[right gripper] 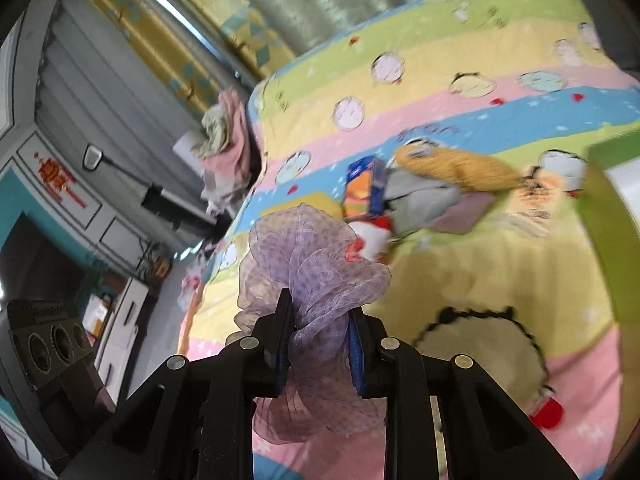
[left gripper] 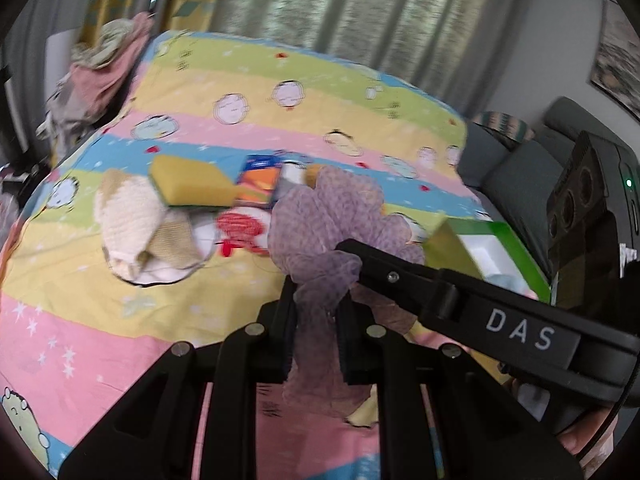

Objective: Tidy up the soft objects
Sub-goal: 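Grasp the lilac mesh bath puff with the right tool and lift, then carry the bath puff over the box and release it inside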

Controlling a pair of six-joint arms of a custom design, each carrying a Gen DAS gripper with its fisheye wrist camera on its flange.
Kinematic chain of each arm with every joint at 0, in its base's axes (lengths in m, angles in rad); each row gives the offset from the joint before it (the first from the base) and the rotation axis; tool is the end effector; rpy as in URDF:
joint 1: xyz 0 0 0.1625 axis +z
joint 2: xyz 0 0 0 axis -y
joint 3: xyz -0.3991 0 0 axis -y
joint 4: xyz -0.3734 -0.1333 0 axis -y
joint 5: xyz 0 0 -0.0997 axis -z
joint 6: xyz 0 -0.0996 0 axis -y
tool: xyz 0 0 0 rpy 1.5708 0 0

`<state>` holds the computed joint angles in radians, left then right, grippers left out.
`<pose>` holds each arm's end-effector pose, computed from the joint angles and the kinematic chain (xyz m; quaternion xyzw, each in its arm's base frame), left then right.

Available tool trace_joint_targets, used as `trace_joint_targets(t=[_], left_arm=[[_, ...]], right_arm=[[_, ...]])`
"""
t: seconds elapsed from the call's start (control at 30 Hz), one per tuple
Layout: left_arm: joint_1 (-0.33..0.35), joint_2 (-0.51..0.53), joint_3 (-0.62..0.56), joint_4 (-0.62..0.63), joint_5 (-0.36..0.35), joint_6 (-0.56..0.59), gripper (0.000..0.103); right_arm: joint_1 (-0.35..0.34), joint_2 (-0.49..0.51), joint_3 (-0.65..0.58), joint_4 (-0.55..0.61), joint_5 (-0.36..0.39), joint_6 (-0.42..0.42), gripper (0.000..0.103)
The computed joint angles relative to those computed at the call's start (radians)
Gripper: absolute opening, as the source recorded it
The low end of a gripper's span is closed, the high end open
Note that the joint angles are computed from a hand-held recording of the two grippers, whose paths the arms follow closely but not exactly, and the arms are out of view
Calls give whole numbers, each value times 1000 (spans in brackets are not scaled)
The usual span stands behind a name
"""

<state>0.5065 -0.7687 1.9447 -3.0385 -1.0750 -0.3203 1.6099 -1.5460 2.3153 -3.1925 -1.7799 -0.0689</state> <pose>-0.3943 -0.4254 0.0400 0.3154 0.9065 -0.2634 0.0969 0.1288 -0.4124 0.3127 0.0058 -0.9066 0.4097 0.1011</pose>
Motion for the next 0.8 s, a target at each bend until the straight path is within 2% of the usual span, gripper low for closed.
trace_joint_targets(t=[0.23, 0.37, 0.57, 0.7, 0.8], left_arm=[[-64, 64, -65, 10, 26, 38, 13], [-80, 106, -127, 15, -21, 68, 13], [-119, 194, -230, 17, -76, 149, 13], [-142, 258, -315, 66, -111, 197, 14], [-158, 299, -362, 85, -127, 215, 15]], right_arm=[[-40, -145, 67, -29, 16, -23, 26], [-57, -217, 82, -35, 2, -40, 26], [-118, -359, 120, -63, 1, -43, 26], [-191, -461, 146, -69, 34, -37, 26], [-275, -531, 162, -58, 99, -15, 26]])
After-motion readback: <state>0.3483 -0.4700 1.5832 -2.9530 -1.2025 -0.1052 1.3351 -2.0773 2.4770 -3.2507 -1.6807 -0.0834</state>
